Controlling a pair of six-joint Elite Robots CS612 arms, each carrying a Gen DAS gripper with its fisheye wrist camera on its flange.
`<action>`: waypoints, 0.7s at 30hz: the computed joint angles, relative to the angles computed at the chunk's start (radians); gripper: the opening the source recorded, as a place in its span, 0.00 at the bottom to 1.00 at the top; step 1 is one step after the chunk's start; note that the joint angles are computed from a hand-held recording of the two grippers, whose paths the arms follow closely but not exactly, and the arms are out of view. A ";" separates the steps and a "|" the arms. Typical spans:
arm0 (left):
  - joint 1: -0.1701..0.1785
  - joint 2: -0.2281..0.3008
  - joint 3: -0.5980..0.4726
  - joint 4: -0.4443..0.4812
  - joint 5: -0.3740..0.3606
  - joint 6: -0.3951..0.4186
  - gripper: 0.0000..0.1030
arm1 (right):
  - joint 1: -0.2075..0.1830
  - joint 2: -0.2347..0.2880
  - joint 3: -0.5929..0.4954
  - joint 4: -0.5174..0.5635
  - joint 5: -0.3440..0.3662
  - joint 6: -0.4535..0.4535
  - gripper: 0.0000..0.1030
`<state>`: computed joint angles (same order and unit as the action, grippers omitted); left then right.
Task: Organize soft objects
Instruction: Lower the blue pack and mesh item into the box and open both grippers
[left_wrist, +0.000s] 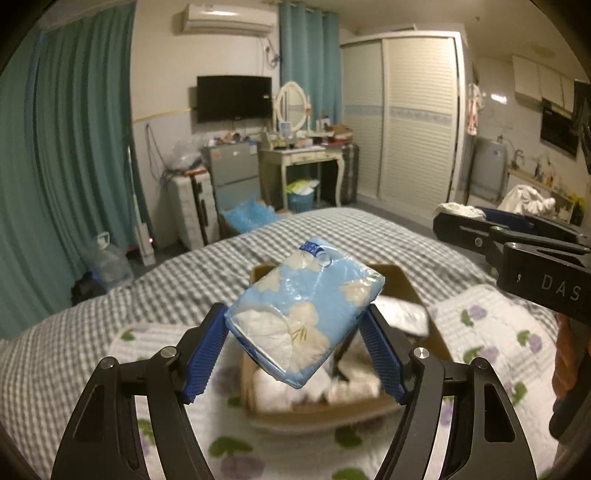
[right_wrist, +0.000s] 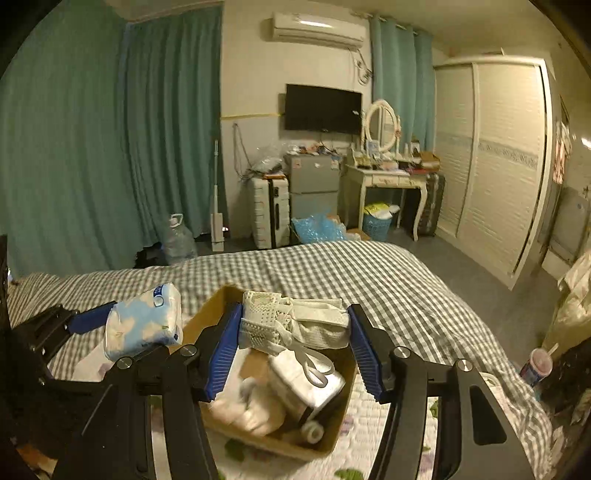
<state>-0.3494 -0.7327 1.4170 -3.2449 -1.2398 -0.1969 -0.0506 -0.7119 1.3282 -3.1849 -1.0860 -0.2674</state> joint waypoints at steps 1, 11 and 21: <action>0.004 0.018 -0.028 0.019 -0.003 -0.005 0.70 | 0.000 0.016 -0.026 0.017 -0.002 0.014 0.55; 0.020 0.123 -0.176 0.130 -0.028 0.027 0.72 | 0.010 0.163 -0.232 0.210 -0.035 0.039 0.57; -0.003 0.071 -0.100 0.086 0.040 0.044 0.86 | -0.001 0.120 -0.173 0.133 -0.002 0.101 0.85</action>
<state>-0.3523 -0.6620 1.3174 -3.1589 -1.2001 -0.1528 -0.0521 -0.5920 1.1554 -3.0516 -1.0883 -0.1669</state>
